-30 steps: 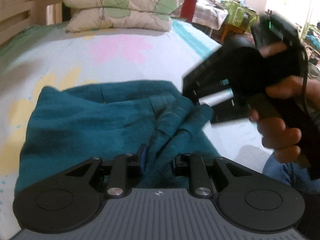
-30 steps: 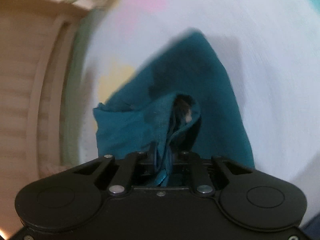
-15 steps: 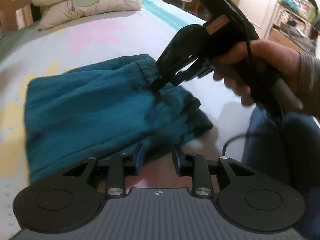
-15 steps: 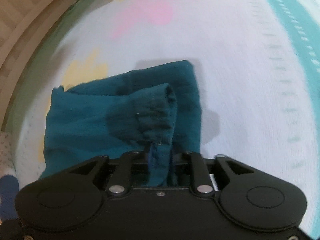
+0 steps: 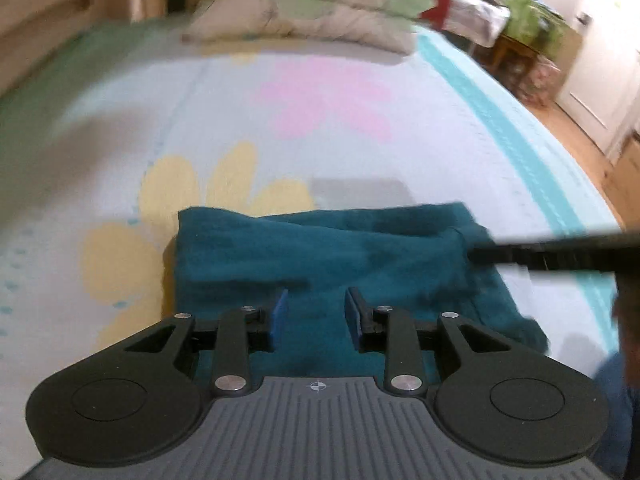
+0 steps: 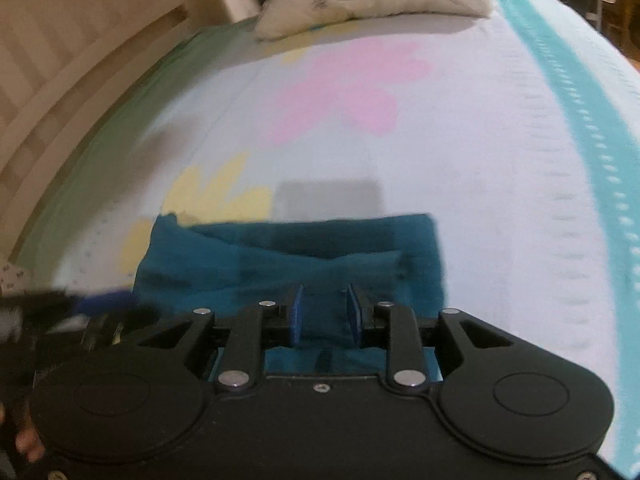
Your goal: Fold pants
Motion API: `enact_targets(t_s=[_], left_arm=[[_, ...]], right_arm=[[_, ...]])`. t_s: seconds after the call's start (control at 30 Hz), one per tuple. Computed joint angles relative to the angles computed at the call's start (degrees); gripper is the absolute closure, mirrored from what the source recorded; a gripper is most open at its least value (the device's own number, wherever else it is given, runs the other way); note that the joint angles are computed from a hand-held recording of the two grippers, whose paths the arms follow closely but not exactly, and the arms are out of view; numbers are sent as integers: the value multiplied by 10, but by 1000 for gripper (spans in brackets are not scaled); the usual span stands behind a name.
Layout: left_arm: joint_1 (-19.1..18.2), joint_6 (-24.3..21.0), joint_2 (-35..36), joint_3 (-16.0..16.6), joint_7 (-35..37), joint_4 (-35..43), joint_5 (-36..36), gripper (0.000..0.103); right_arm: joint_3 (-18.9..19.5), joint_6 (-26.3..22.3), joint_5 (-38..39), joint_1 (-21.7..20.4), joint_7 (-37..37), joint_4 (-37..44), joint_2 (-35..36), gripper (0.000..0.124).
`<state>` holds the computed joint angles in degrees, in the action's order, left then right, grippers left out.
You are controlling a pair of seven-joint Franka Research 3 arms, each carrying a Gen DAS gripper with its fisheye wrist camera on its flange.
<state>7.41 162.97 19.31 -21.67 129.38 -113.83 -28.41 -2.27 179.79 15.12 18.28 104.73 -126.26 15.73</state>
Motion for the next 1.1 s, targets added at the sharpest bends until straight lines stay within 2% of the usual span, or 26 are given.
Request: enact_targets(t_s=[0.07, 0.17, 0.27, 0.33, 0.43, 0.57, 0.63, 0.7, 0.97, 1.07, 1.1], left_arm=[[-24, -22, 34, 28, -41, 39, 47, 73], [-49, -51, 81, 55, -100, 96, 114, 73], [-42, -97, 116, 50, -140, 145, 132, 73], [-34, -107, 126, 41, -147, 159, 135, 73], [-30, -102, 126, 34, -151, 155, 142, 73], [-27, -105, 131, 31, -164, 164, 148, 73], [-28, -112, 136, 32, -174, 173, 151, 73], [-31, -115, 142, 34, -183, 185, 154, 73], [-49, -112, 162, 45, -215, 212, 193, 73], [-45, -108, 162, 40, -216, 214, 197, 73], [-42, -105, 157, 37, -216, 209, 195, 73]], right_arm=[[15, -9, 7, -10, -8, 3, 10, 87], [-17, -38, -15, 20, 13, 3, 19, 87], [10, -62, -4, -5, 1, -4, 18, 92], [27, -49, 6, -18, -14, -20, 12, 93], [-4, -52, -30, 14, 0, -26, 7, 93], [-93, -72, -153, 103, 68, -22, 8, 93], [-122, -85, -216, 134, 105, -20, 8, 93], [-136, -89, -261, 150, 136, -22, 7, 93], [-121, -77, -352, 139, 218, -54, -15, 93], [-123, -82, -395, 142, 253, -56, -19, 93], [-105, -93, -384, 121, 236, -41, -14, 93]])
